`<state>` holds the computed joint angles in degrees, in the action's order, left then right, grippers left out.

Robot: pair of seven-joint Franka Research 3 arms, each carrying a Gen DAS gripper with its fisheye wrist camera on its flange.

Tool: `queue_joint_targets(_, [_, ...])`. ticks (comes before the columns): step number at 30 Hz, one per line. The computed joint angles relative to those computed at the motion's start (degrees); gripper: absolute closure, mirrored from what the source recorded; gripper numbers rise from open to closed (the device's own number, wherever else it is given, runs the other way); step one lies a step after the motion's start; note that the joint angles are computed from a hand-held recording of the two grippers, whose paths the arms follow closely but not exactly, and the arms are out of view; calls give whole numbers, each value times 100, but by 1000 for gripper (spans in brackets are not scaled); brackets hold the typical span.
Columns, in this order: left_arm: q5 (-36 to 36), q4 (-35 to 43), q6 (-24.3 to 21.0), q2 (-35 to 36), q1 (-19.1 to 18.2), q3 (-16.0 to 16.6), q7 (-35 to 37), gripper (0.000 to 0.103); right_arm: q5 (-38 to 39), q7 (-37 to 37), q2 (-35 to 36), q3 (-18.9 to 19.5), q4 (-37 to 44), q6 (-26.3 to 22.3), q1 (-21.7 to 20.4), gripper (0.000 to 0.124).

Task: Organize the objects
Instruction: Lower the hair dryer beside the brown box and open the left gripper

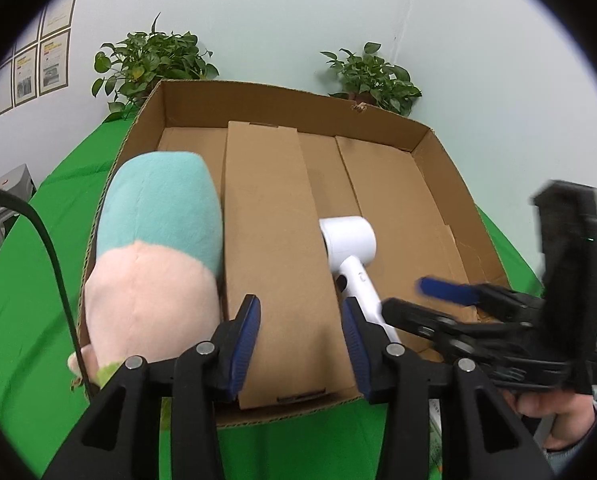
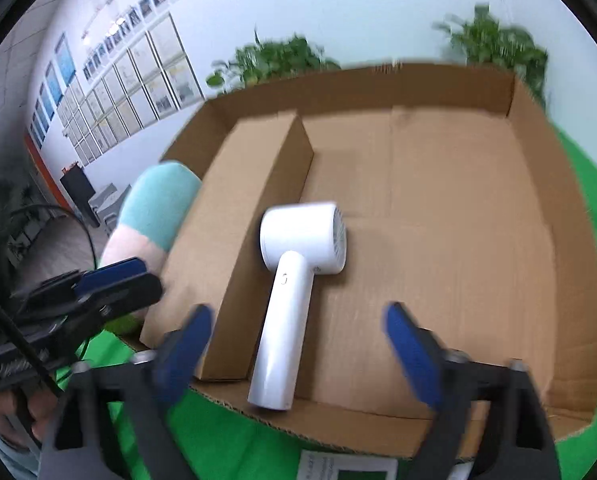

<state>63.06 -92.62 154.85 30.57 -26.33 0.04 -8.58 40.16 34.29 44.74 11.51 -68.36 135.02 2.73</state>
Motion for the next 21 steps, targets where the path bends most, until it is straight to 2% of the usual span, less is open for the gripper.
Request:
queue_joint_targets(1, [53, -68, 13, -46, -25, 27, -92, 62, -256, 249, 166, -143, 283, -227, 133, 82])
queue_joint_targets(3, [178, -194, 79, -128, -35, 61, -288, 62, -645, 441, 207, -77, 248, -188, 174, 88])
queue_joint_targets(4, [242, -248, 85, -163, -38, 68, -368, 62, -555, 346, -13, -265, -69, -138, 307, 93])
queue_joint_targets(6, [296, -280, 48, -182, -19, 41, -415, 62, -675, 333, -84, -264, -290, 170, 399, 97])
queue_joint_targets(8, [354, -348, 39, -221, 2, 15, -476, 62, -733, 366, -156, -264, -460, 428, 460, 97])
queue_joint_targets(17, [418, -334, -236, -205, 3, -127, -529, 62, -744, 422, -220, -163, -741, 778, 442, 97])
queue_joint_targets(18, [392, -326, -309, -203, -12, -143, -498, 59, -695, 412, -224, -128, -758, 765, 400, 96])
queue_joint_targets(20, [443, -326, -521, -218, -97, -132, -575, 52, -505, 344, -335, -42, -946, 916, 305, 88])
queue_joint_targets(21, [508, -329, -653, -229, -153, -119, -660, 48, -347, 205, -479, 28, -1182, 1148, 236, 69])
